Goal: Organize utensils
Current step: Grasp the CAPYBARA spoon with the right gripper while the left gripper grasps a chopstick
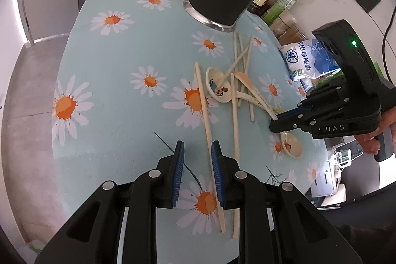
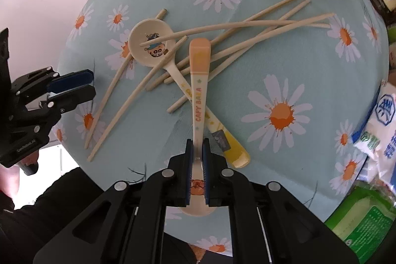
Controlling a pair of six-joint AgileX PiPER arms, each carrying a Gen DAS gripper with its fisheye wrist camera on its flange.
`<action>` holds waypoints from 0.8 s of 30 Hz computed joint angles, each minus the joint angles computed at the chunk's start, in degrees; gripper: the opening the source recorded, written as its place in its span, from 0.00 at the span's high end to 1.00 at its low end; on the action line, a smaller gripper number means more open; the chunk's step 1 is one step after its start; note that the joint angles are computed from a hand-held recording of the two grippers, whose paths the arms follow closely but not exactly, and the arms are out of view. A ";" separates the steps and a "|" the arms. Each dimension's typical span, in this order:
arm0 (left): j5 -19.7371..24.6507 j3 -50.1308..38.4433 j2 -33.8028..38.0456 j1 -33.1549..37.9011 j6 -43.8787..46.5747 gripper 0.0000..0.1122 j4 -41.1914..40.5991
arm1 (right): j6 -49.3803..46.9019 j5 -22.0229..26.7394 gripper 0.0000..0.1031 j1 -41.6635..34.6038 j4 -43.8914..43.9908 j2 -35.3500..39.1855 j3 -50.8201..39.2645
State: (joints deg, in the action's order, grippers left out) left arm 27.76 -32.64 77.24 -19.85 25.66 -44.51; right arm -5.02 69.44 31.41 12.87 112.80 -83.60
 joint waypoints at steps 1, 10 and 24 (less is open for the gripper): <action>0.29 -0.35 0.09 -0.06 -0.63 0.81 1.03 | -0.33 -0.31 0.92 -0.15 0.60 -0.42 0.44; 2.71 -6.72 3.46 -4.74 -15.01 0.81 14.41 | -6.27 -5.31 0.92 -4.88 8.50 -8.41 8.56; 16.68 -22.92 15.09 -14.74 -44.50 0.81 41.05 | -22.58 -7.30 0.92 -18.77 26.07 -20.98 19.30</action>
State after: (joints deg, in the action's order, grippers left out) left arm 44.44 -55.57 92.33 -34.59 -18.84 -3.46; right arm -27.60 62.15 12.64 38.94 91.82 -64.30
